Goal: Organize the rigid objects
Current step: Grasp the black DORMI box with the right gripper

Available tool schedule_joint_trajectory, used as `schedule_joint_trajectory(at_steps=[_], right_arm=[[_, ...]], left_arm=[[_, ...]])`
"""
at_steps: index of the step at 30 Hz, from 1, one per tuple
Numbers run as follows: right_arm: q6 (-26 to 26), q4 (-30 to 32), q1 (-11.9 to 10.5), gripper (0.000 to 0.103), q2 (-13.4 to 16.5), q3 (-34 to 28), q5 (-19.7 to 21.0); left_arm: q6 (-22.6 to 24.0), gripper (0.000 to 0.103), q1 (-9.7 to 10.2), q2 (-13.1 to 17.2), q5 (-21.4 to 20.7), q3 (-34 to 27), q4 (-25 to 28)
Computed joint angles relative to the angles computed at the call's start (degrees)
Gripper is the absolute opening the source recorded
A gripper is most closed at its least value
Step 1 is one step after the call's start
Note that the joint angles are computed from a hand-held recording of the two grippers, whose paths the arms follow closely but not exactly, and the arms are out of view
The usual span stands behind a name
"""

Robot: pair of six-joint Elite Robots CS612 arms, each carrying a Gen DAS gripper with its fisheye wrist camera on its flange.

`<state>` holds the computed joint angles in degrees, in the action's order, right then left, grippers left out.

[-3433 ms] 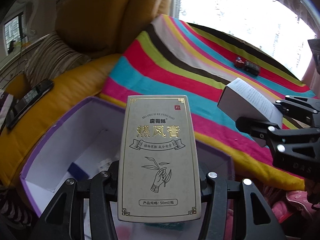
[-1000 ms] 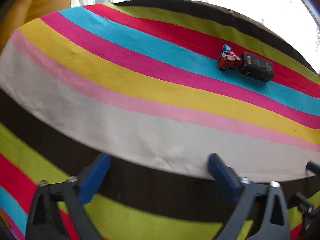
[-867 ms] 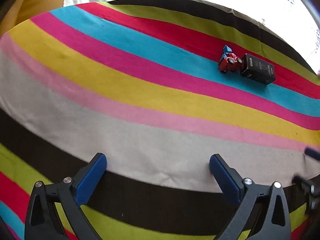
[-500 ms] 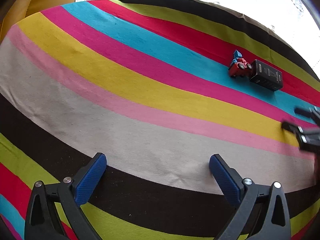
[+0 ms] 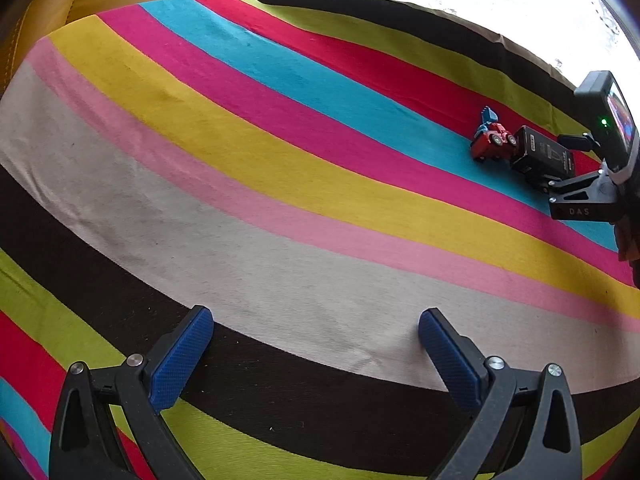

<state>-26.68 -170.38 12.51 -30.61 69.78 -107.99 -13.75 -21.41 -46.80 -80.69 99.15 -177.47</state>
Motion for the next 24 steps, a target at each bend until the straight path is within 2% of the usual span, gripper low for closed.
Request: schedule_joint_trajectory(at_steps=[1, 2, 3, 5, 8, 9, 12, 15, 19, 21, 24], right_arm=[[0.26, 0.67, 0.07, 0.092, -0.03, -0.21, -0.14], [1.32, 2.07, -0.07, 0.083, -0.37, -0.16, 0.78], [3.07, 4.4, -0.57, 0.067, -1.16, 0.29, 4.1], [5.5, 6.44, -1.09, 0.056, -2.03, 1.02, 7.2], [7.58, 7.3, -1.48, 0.047, -3.22, 2.67, 9.45], [9.49, 8.75, -1.96, 0.045, -3.9, 3.26, 12.04], [14.83, 13.35, -3.53, 0.044, -5.68, 4.82, 19.85], [17.88, 14.53, -4.24, 0.044, -6.3, 5.55, 22.27], [18.47, 11.3, -4.22, 0.049, -6.13, 6.21, 21.47], [19.46, 10.29, -4.21, 0.061, -5.89, 6.18, 21.52], [21.14, 8.24, -3.88, 0.064, -5.4, 5.71, 20.22]], left_arm=[[-0.14, 0.103, -0.05, 0.2, 0.09, -0.27, 0.09], [-0.22, 0.103, -0.08, 0.31, 0.15, -0.41, 0.14], [-0.25, 0.103, -0.12, 0.37, 0.2, -0.49, 0.17], [-0.29, 0.103, -0.16, 0.41, 0.24, -0.53, 0.16], [-0.55, 0.103, -0.25, 0.43, 0.45, -0.57, 0.21], [-0.61, 0.103, -0.3, 0.49, 0.51, -0.66, 0.25], [-0.59, 0.103, -0.36, 0.6, 0.51, -0.81, 0.3], [-0.54, 0.103, -0.35, 0.6, 0.46, -0.8, 0.27], [-0.45, 0.103, -0.3, 0.59, 0.4, -0.78, 0.24], [-0.4, 0.103, -0.3, 0.6, 0.36, -0.8, 0.24], [-0.36, 0.103, -0.27, 0.66, 0.3, -0.9, 0.27]])
